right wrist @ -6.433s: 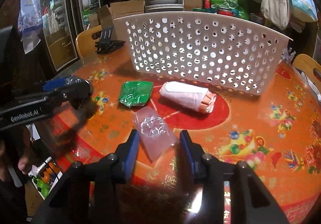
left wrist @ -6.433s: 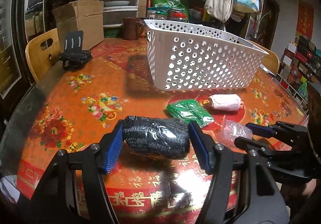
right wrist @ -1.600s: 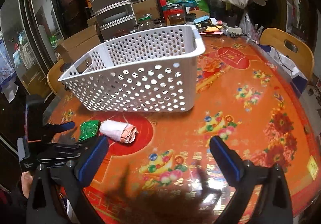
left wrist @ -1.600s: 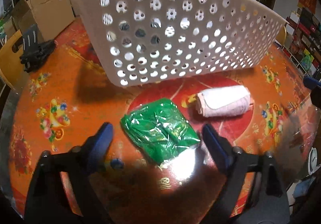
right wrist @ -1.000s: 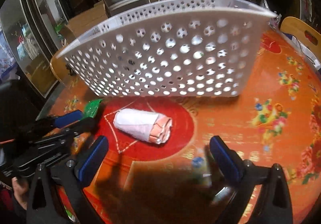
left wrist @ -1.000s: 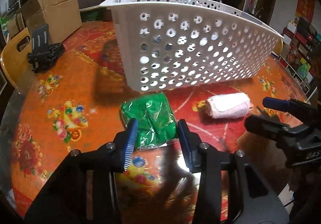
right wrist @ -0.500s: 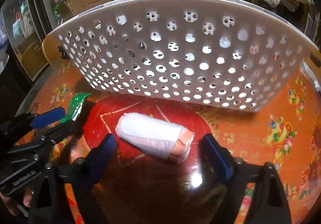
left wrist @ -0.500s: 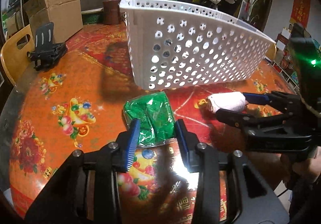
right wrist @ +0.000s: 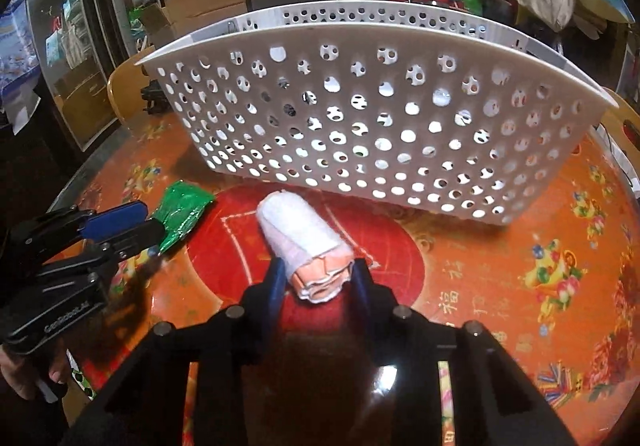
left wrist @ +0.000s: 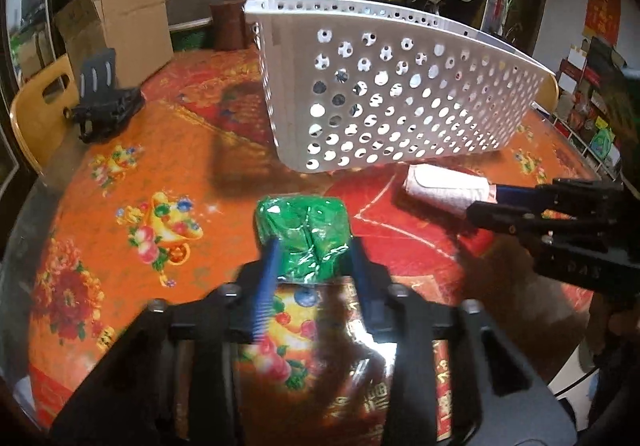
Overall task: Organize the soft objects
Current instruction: 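Grasp the green foil packet with the left tool while the right tool grasps the white rolled towel, then lift the green packet and towel over the basket and open both tools inside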
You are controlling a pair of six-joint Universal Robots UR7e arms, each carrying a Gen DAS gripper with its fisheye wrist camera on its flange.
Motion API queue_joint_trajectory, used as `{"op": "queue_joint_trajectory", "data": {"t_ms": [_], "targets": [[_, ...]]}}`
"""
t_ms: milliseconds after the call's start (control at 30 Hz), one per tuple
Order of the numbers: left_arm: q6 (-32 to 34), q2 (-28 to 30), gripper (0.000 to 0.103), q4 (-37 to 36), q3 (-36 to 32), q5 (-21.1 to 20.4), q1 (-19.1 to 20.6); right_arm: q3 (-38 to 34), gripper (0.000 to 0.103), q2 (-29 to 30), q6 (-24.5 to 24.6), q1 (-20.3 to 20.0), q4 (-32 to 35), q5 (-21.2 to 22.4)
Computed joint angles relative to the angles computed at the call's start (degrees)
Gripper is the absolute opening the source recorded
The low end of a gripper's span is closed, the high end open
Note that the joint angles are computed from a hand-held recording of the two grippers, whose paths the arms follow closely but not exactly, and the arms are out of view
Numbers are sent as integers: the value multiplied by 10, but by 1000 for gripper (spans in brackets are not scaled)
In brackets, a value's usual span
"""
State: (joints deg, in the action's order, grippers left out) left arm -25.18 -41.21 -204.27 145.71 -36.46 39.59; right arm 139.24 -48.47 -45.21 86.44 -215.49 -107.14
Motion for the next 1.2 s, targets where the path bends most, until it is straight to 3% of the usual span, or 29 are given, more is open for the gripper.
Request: {"op": "queue_joint_trajectory", "data": {"t_ms": [33,167,333,433,500,600,733,800,867,1200], "targets": [[-2,0,63,6,-4,-2,4,0,33,-4,0,-1,7,-1],[-12,-6,73,38,-19,-4,17,2,36,-16,4,-10,31,11],[-18,-15,75,84,-41,-20,34,-3,54,-17,-9,-4,40,18],[-22,-12,75,100,-50,-16,35,-17,55,-7,-14,5,46,8],[-27,-11,71,113,-54,-10,34,-29,55,0,-17,11,57,0],[-33,-7,51,115,-53,4,27,-40,55,16,-27,19,54,-14],[-20,-2,49,98,-49,3,23,-47,55,28,-41,23,52,-26],[-7,4,49,76,-44,1,17,-43,48,34,-57,23,35,-29],[1,14,49,52,-38,12,3,-35,33,21,-56,16,43,-15],[-14,15,49,18,-12,20,-44,38,32,-51,-78,-20,-3,56]]}}
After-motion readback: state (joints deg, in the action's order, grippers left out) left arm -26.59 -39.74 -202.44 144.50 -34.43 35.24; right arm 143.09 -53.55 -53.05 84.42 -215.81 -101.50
